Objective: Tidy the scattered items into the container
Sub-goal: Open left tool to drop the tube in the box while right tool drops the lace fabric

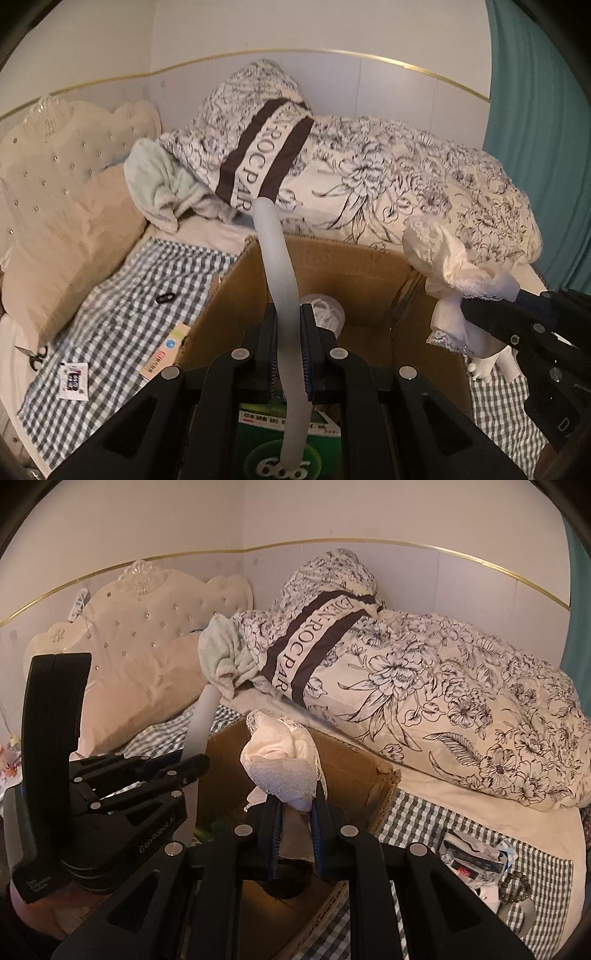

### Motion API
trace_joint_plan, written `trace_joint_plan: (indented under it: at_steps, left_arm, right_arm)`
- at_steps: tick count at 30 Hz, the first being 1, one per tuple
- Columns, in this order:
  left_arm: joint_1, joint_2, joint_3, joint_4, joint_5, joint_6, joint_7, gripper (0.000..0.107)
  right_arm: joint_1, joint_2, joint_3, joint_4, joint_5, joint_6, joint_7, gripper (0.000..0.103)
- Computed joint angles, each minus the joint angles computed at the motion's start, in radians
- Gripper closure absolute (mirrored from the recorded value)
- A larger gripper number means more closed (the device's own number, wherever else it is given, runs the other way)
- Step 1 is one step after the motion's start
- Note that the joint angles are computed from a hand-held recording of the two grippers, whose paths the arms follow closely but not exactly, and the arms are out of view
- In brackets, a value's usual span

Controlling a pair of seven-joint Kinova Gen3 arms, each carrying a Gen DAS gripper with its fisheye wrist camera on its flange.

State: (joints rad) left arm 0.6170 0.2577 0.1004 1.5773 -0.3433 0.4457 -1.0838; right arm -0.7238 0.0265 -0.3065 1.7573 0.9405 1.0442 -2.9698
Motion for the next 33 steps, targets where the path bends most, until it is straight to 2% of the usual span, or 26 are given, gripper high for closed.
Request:
trace_joint_plan:
  at_steps: [3, 6, 7, 9, 11, 13, 17, 19, 21, 22, 23, 24, 26, 33]
  left_arm:
    - [-0.043, 0.028, 0.036, -0.027, 0.066, 0.027, -0.058, 0.095]
    - [-0.050, 0.048, 0.038, -0.046, 0.101, 0.043, -0.084, 0.093]
    - [-0.055, 0.054, 0.042, -0.055, 0.115, 0.052, -0.097, 0.087]
    - [-0.074, 0.060, 0.056, -0.063, 0.154, 0.059, -0.131, 0.067]
    - [-0.077, 0.056, 0.054, -0.060, 0.176, 0.051, -0.143, 0.033]
    - [-0.048, 0.046, 0.020, -0.051, 0.157, 0.039, -0.109, 0.028]
    - [-0.059, 0.044, 0.022, -0.047, 0.169, 0.036, -0.103, 0.026]
    - [-0.049, 0.043, 0.012, -0.048, 0.154, 0.040, -0.091, 0.026]
    - [-0.020, 0.040, -0.011, -0.049, 0.114, 0.046, -0.055, 0.026]
    - [-0.002, 0.037, -0.027, -0.048, 0.086, 0.049, -0.027, 0.026]
    - [0.006, 0.034, -0.034, -0.048, 0.068, 0.051, -0.008, 0.026]
    - [0.003, 0.030, -0.031, -0.046, 0.062, 0.052, 0.001, 0.026]
    - [-0.009, 0.018, -0.021, -0.040, 0.062, 0.047, 0.011, 0.026]
    - [0.011, -0.020, -0.024, -0.028, -0.025, 0.054, 0.097, 0.026]
  right_arm:
    - [0.009, 0.019, 0.012, -0.007, -0.010, -0.019, 0.016, 0.089]
    - [0.011, 0.034, 0.025, -0.016, -0.018, -0.032, 0.030, 0.089]
    - [0.010, 0.038, 0.028, -0.017, -0.019, -0.036, 0.033, 0.089]
    - [0.009, 0.047, 0.035, -0.020, -0.025, -0.044, 0.042, 0.089]
    - [0.008, 0.053, 0.042, -0.023, -0.032, -0.051, 0.049, 0.089]
    - [0.007, 0.054, 0.049, -0.019, -0.033, -0.060, 0.041, 0.088]
    - [0.007, 0.052, 0.054, -0.014, -0.044, -0.068, 0.043, 0.088]
    - [0.004, 0.050, 0.052, -0.015, -0.043, -0.060, 0.040, 0.085]
    - [0.000, 0.047, 0.050, -0.012, -0.036, -0.052, 0.026, 0.070]
    - [-0.002, 0.046, 0.049, -0.012, -0.033, -0.043, 0.018, 0.066]
    - [-0.004, 0.044, 0.047, -0.011, -0.029, -0.034, 0.010, 0.057]
    - [-0.005, 0.039, 0.046, -0.007, -0.022, -0.030, -0.002, 0.048]
    - [-0.002, 0.024, 0.041, 0.007, -0.011, -0.039, -0.021, 0.039]
    - [-0.006, -0.005, 0.006, 0.015, 0.022, -0.008, -0.050, 0.038]
